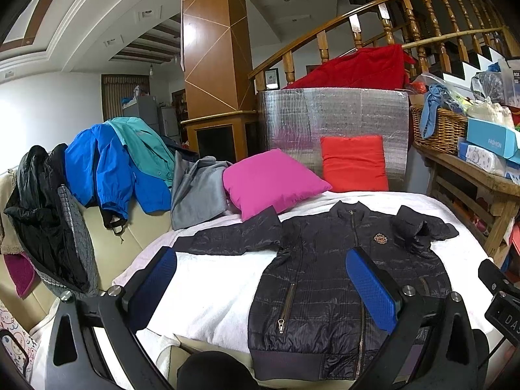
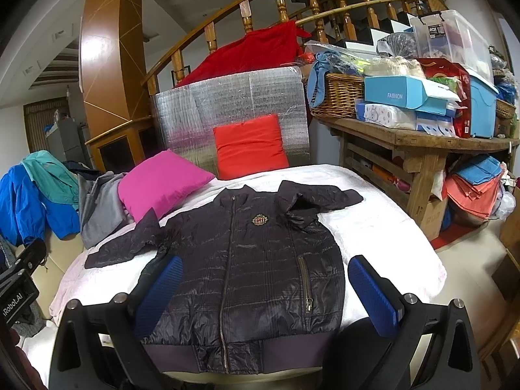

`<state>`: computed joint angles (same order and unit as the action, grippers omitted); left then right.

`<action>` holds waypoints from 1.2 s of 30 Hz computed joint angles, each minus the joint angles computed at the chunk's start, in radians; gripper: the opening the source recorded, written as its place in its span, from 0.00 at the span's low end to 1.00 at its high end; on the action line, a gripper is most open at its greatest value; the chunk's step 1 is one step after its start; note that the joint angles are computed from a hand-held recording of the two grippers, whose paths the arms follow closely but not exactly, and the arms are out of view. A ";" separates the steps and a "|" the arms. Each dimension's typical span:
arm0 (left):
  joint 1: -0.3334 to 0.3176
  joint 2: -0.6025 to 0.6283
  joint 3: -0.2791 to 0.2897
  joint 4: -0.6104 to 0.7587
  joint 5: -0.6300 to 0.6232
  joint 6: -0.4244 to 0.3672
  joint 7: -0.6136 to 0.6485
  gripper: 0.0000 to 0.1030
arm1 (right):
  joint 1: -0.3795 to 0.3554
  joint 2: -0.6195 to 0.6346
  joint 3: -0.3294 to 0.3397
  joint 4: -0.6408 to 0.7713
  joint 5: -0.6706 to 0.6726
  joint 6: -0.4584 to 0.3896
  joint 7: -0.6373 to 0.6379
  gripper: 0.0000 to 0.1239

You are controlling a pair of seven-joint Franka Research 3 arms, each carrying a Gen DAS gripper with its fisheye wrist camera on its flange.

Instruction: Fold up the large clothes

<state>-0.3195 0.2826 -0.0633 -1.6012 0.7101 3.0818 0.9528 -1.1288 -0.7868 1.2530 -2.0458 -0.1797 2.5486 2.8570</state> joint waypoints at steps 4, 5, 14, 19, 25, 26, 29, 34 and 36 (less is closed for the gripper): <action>-0.003 0.001 0.002 0.000 0.001 -0.003 -0.001 1.00 | -0.003 0.012 0.004 0.003 0.000 -0.002 -0.005 0.83; -0.005 0.001 0.004 0.000 0.004 -0.003 -0.003 1.00 | -0.004 0.013 0.006 0.004 -0.001 -0.002 -0.005 0.83; -0.004 0.002 0.003 0.002 0.009 -0.010 -0.010 1.00 | -0.014 0.024 0.019 0.010 0.001 -0.006 -0.014 0.83; -0.003 0.004 0.003 0.004 0.010 -0.012 -0.011 1.00 | -0.021 0.028 0.027 0.014 0.012 -0.005 -0.026 0.83; -0.002 0.007 0.002 0.006 0.009 -0.016 -0.014 1.00 | -0.022 0.024 0.028 0.013 0.022 -0.003 -0.033 0.83; 0.001 0.006 -0.001 0.005 0.006 -0.017 -0.010 1.00 | -0.024 0.025 0.029 0.014 0.023 -0.004 -0.035 0.83; 0.002 0.008 -0.002 0.008 0.001 -0.019 -0.004 1.00 | -0.028 0.026 0.034 0.018 0.030 -0.004 -0.039 0.83; 0.002 0.008 -0.002 0.006 -0.001 -0.020 -0.005 1.00 | -0.033 0.021 0.036 0.019 0.040 -0.003 -0.046 0.83; 0.004 0.007 -0.001 0.003 -0.001 -0.018 -0.004 1.00 | -0.033 0.019 0.036 0.019 0.044 -0.003 -0.048 0.83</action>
